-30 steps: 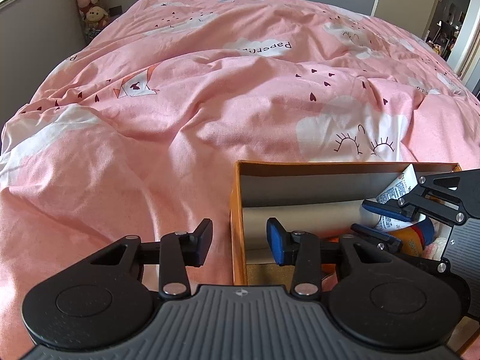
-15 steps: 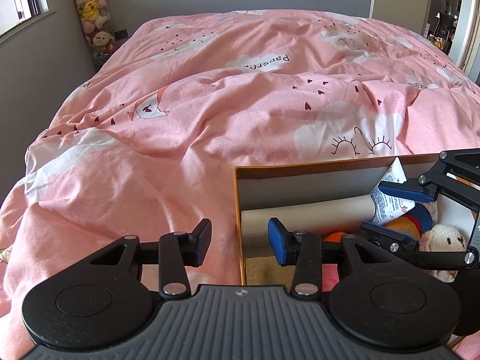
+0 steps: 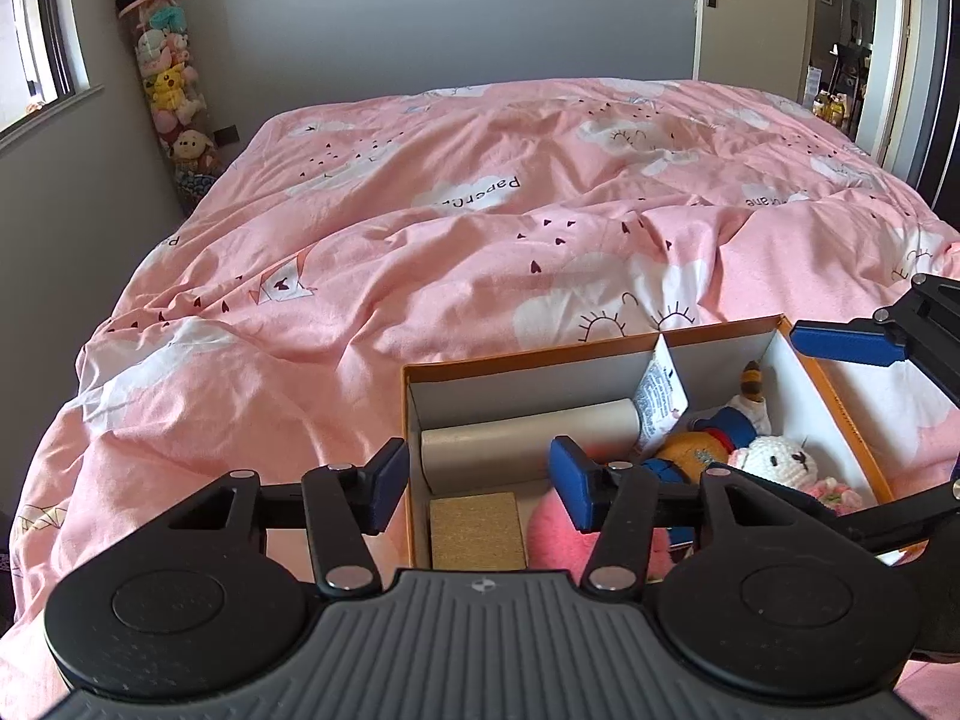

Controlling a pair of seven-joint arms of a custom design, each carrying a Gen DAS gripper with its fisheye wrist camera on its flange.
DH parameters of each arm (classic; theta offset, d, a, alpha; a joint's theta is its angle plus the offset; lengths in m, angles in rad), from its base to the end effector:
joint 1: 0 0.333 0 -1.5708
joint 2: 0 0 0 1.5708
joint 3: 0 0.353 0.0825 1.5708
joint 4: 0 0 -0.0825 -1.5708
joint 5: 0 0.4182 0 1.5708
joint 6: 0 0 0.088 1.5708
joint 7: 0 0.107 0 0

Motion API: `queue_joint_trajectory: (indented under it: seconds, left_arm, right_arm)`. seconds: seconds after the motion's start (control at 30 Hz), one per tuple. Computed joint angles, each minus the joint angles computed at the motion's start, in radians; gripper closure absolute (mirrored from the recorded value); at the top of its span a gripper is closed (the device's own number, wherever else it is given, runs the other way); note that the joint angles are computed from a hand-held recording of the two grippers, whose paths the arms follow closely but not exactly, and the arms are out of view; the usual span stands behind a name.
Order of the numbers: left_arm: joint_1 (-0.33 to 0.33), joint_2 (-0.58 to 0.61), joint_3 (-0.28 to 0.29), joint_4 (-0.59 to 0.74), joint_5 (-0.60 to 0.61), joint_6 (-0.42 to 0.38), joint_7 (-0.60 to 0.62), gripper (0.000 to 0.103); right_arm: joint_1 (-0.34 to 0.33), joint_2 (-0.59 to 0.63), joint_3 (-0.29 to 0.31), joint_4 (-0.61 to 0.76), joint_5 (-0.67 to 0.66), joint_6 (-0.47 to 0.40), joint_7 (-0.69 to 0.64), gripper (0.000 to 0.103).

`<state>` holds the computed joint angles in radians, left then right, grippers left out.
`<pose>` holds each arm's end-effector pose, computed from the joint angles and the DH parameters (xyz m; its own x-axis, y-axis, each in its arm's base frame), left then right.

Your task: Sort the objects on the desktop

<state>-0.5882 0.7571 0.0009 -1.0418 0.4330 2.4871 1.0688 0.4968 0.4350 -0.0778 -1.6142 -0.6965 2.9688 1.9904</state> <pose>0.7182 -0.4808 0.4915 -0.2964 -0.9510 -0.0876 -0.6696 0.2723 -0.6910 0.6752 0.3603 0.4895 0.4517 -0.8364 0.3104 -0.4051 -0.5022 -0.7640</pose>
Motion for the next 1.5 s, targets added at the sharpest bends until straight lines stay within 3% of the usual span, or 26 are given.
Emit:
queue_joint_trajectory:
  seconds: [0.13,0.33,0.6,0.7,1.0,1.13,1.3,1.37,1.5]
  left_arm:
    - [-0.025,-0.048,0.021,-0.079,0.039,0.050,-0.054,0.036]
    - [-0.055,-0.113,0.048,-0.198,0.109,0.142,-0.183,0.025]
    - [-0.109,-0.157,0.106,-0.313,0.258,0.236,-0.400,0.021]
    - [-0.123,-0.163,0.121,-0.349,0.309,0.262,-0.502,0.020]
    - [-0.116,-0.157,0.097,-0.399,0.348,0.245,-0.612,0.020]
    - [-0.110,-0.154,0.093,-0.408,0.357,0.253,-0.656,0.014]
    - [-0.097,-0.147,0.080,-0.409,0.341,0.256,-0.671,0.013]
    - [-0.081,-0.143,0.061,-0.407,0.306,0.254,-0.650,0.013]
    - [-0.094,-0.138,0.079,-0.409,0.302,0.266,-0.657,0.013]
  right_arm:
    - [0.058,-0.050,-0.073,-0.064,-0.060,0.017,0.189,0.021]
    - [0.097,-0.103,-0.127,-0.129,-0.201,0.034,0.504,0.011]
    - [0.123,-0.144,-0.152,-0.194,-0.411,0.003,0.886,0.002]
    - [0.091,-0.148,-0.109,-0.220,-0.394,-0.017,0.928,0.002]
    - [-0.008,-0.132,0.008,-0.261,-0.358,-0.042,0.926,0.002]
    - [0.002,-0.126,-0.012,-0.267,-0.393,-0.018,0.992,0.002]
    - [0.012,-0.122,-0.028,-0.262,-0.486,-0.010,1.084,0.001]
    - [0.003,-0.116,-0.017,-0.257,-0.486,-0.014,1.084,0.001]
    - [-0.005,-0.111,-0.009,-0.253,-0.485,-0.019,1.081,0.001]
